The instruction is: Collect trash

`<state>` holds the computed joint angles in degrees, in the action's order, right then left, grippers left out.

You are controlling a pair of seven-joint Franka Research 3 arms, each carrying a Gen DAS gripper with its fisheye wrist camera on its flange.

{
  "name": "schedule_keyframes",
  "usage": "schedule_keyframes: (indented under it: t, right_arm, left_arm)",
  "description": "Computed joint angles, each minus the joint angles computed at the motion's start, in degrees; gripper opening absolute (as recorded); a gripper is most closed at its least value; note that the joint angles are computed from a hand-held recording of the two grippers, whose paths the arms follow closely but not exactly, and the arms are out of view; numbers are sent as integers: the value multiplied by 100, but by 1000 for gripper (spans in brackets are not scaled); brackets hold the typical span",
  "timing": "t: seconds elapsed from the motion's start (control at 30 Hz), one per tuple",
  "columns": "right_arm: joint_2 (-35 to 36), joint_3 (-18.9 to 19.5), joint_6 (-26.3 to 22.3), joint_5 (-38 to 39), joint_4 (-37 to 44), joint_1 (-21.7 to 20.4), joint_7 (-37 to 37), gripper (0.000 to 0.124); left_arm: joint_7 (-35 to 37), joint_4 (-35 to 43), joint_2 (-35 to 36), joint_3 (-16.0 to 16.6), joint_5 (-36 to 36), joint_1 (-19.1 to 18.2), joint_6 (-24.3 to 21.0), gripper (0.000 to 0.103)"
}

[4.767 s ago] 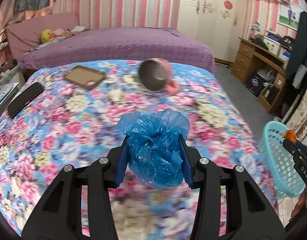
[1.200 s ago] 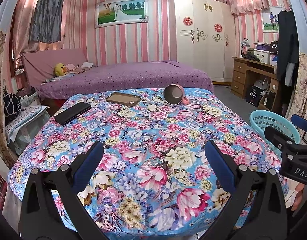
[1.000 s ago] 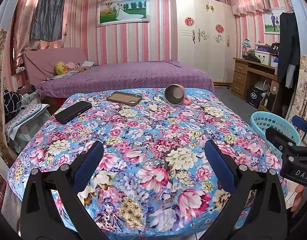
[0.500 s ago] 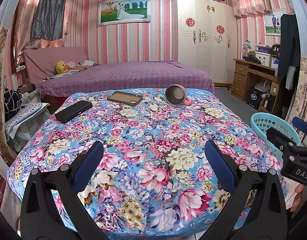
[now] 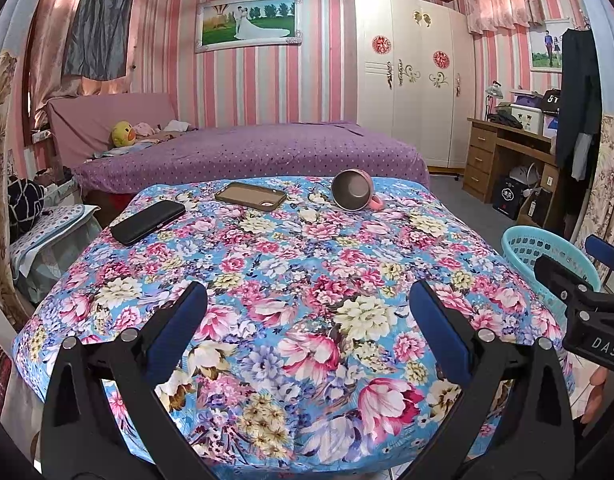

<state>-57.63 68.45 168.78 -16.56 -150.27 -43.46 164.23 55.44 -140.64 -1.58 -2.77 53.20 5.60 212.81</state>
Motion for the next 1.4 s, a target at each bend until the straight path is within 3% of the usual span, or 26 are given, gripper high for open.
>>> schedule_keyframes:
  t: [1.4]
  right_arm:
    - [38,-12,1,-35,-7,2,15,99]
  left_arm:
    - [-88,8,-41,23,79,19,4,98]
